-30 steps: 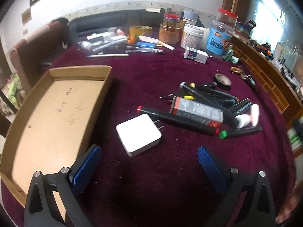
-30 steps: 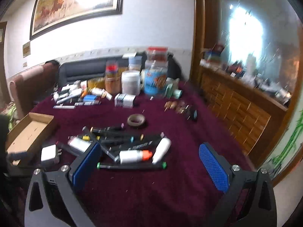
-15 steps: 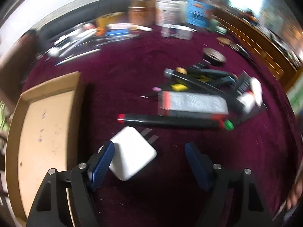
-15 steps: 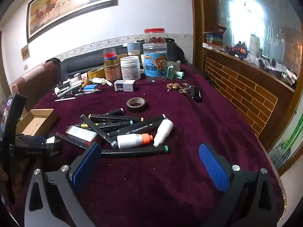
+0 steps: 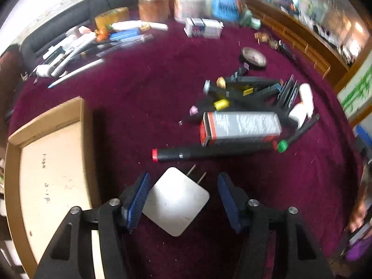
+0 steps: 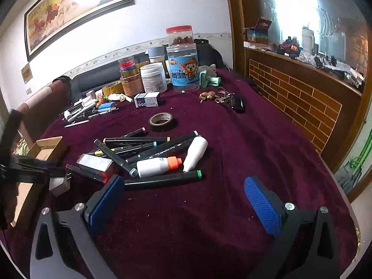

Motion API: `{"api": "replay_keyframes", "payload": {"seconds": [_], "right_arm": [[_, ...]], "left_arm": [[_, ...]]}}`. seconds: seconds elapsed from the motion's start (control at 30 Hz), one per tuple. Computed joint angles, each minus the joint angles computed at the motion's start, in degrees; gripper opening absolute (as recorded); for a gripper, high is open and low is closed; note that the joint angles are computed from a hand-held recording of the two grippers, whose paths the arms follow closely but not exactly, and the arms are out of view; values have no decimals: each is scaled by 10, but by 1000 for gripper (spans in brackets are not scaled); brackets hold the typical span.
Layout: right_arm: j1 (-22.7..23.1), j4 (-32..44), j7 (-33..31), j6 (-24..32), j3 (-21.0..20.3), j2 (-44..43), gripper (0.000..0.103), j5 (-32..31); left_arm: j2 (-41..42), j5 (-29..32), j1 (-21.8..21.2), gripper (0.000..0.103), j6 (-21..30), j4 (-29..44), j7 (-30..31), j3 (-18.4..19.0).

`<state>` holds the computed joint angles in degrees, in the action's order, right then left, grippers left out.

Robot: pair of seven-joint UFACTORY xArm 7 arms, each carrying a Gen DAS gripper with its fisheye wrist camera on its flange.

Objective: Organize rigid objects
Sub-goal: 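Grasp the white power adapter with the left tool and lift it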

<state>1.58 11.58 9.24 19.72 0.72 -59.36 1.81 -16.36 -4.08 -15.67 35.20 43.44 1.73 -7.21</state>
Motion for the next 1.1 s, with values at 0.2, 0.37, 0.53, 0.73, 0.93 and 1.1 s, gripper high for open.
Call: {"api": "replay_keyframes", "payload": {"seconds": [0.2, 0.37, 0.53, 0.73, 0.93, 1.1], "right_arm": [[-2, 1, 7, 3, 7, -1, 103, -3], [6, 5, 9, 7, 2, 8, 103, 0], [12, 6, 11, 14, 11, 8, 103, -2], [16, 8, 10, 28, 21, -3, 103, -11], [-11, 8, 40, 39, 77, -26, 103, -47], [-35, 13, 75, 55, 118, -54, 103, -91]], "left_arm": [[-6, 3, -19, 70, 10, -11, 18, -1], [-41, -77, -54, 70, 39, -29, 80, 4], [-35, 42, -2, 71, -21, -36, -69, -70], [-12, 167, 11, 72, -61, -41, -221, -100], [-31, 230, 17, 86, -94, -71, -319, -100], [-33, 193, 8, 98, -131, -94, -318, -71]]}}
